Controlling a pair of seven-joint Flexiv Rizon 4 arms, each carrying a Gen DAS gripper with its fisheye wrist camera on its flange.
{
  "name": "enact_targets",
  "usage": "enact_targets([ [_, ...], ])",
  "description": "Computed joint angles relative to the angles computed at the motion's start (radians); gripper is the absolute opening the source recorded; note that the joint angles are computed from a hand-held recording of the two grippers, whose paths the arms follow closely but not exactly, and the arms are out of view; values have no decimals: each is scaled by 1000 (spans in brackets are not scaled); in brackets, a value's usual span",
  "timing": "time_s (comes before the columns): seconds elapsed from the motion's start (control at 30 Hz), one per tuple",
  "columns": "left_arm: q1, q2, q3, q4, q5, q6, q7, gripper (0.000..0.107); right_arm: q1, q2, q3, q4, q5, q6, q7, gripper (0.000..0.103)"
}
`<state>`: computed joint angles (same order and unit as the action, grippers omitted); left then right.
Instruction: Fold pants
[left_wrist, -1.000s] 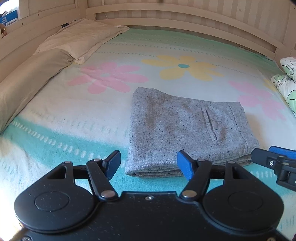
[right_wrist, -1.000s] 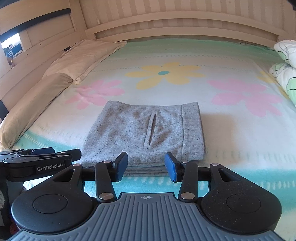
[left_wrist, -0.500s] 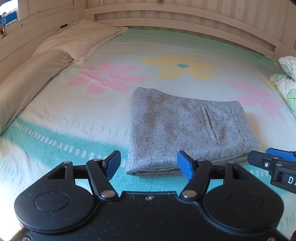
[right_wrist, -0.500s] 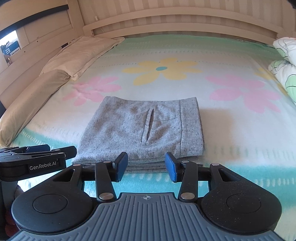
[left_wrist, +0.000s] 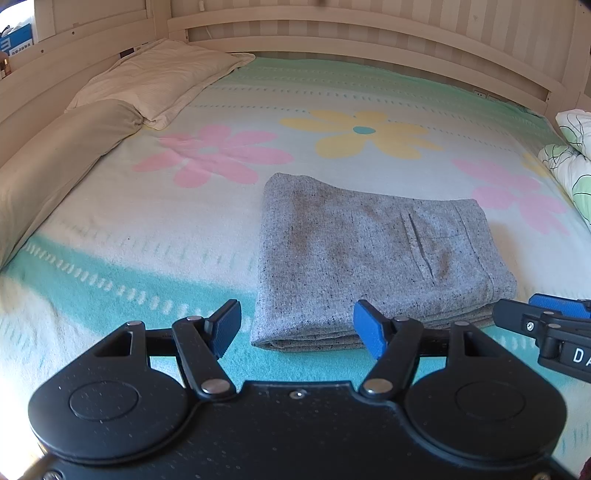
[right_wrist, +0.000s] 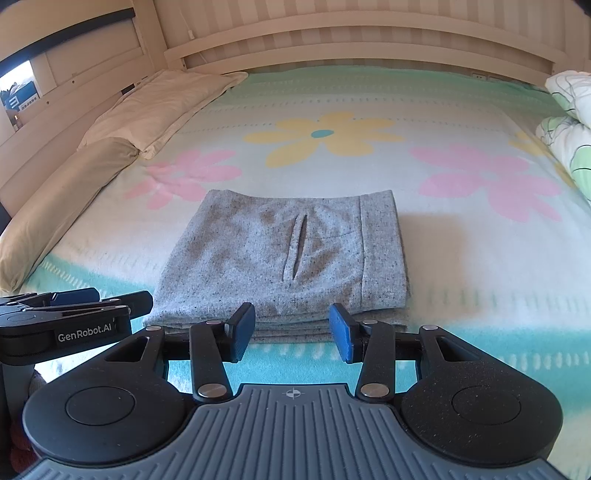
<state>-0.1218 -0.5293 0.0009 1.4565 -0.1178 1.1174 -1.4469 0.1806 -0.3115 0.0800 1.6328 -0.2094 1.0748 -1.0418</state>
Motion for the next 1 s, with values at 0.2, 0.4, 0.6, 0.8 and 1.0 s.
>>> enact_targets([
  [0.2, 0, 1, 0, 2, 2, 3, 2, 70, 1, -1, 0, -2, -1, -9, 1, 43],
  [0.4, 0, 0, 0, 2, 3, 2, 2, 70, 2, -3, -1, -4, -2, -16, 1, 43],
  [0.6, -13, -1, 21, -5, 29, 8, -18, 70, 0, -8, 3, -12, 6, -30, -14, 43],
  [0.8, -11, -7, 23, -19, 41, -20, -31, 70, 1, -10, 5, -18, 12, -35, -22, 43],
  [1.0, -13, -2, 21, -10, 54, -10, -23, 70, 1, -11, 5, -22, 17, -44, -26, 43],
])
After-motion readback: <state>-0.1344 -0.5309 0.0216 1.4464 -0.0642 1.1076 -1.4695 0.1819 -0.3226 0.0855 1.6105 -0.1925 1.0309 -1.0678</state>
